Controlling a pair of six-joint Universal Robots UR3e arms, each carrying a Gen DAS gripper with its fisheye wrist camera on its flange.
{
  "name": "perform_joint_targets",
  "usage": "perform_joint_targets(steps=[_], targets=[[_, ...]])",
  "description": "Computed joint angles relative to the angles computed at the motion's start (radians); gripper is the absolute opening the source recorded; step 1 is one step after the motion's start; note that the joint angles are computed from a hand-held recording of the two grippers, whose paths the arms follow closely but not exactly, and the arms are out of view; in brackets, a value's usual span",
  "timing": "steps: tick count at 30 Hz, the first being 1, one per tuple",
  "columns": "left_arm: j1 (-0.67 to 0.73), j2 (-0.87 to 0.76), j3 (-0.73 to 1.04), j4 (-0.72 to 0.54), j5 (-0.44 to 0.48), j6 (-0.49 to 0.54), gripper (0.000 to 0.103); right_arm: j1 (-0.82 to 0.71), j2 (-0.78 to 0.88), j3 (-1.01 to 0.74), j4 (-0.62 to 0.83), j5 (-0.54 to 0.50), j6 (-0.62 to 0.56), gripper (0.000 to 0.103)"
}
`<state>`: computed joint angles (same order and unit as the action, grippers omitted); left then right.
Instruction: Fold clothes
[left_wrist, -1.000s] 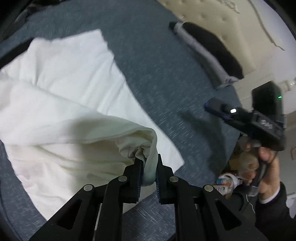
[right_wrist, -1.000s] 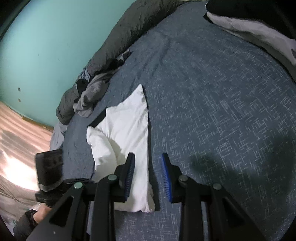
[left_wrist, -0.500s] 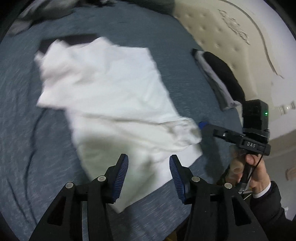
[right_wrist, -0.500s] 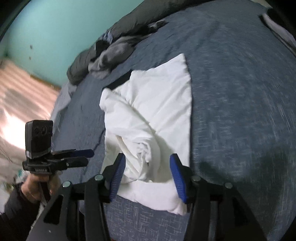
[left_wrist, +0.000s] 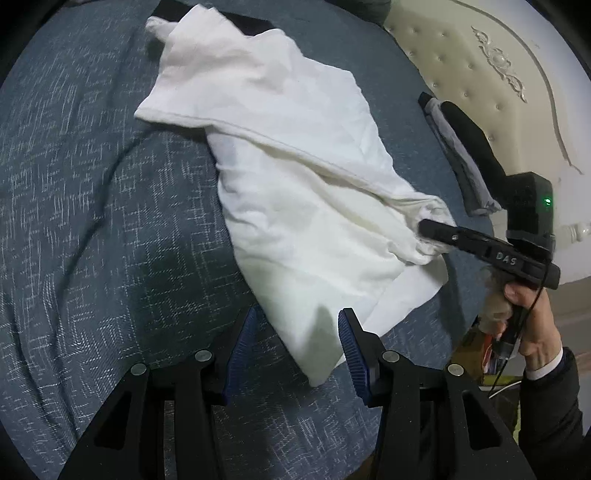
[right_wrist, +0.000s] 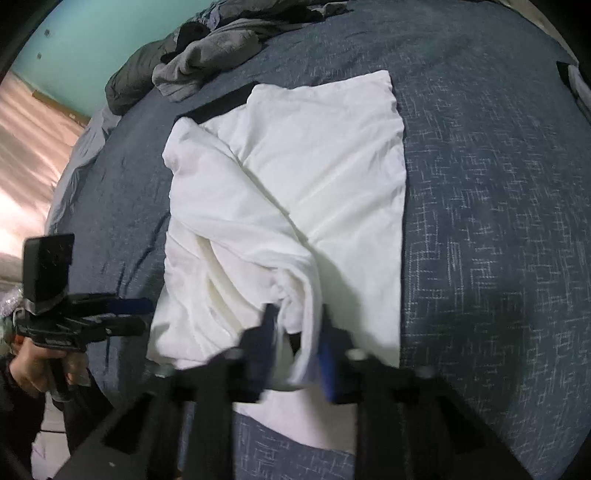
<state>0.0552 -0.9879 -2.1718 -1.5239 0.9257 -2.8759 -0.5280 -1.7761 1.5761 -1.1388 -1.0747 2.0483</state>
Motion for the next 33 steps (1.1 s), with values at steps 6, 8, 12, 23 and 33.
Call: perform_joint_targets(steps=[6,8,12,23,33], targets=[[0.012,0.012,-0.002,-0.030,-0.003,0.029,0.050,-0.113,0.065,-0.258,0.337,0.030,-0.124,0.009],[0.016,0.014,-0.002,-0.041,-0.004,0.038,0.050,-0.151,0.084,-0.325,0.427,0.024,-0.154,0.009],[-0.001,-0.006,-0.016,-0.026,-0.011,0.038,0.050,-0.205,0.085,-0.295,0.422,-0.013,-0.153,0.009],[-0.049,-0.022,-0.054,0.040,-0.028,0.004,0.028,-0.281,0.107,-0.041,0.251,-0.045,-0.080,0.010],[0.012,0.061,-0.050,-0.082,-0.096,0.082,0.006,-0.315,0.150,-0.132,0.414,-0.032,-0.144,0.010]])
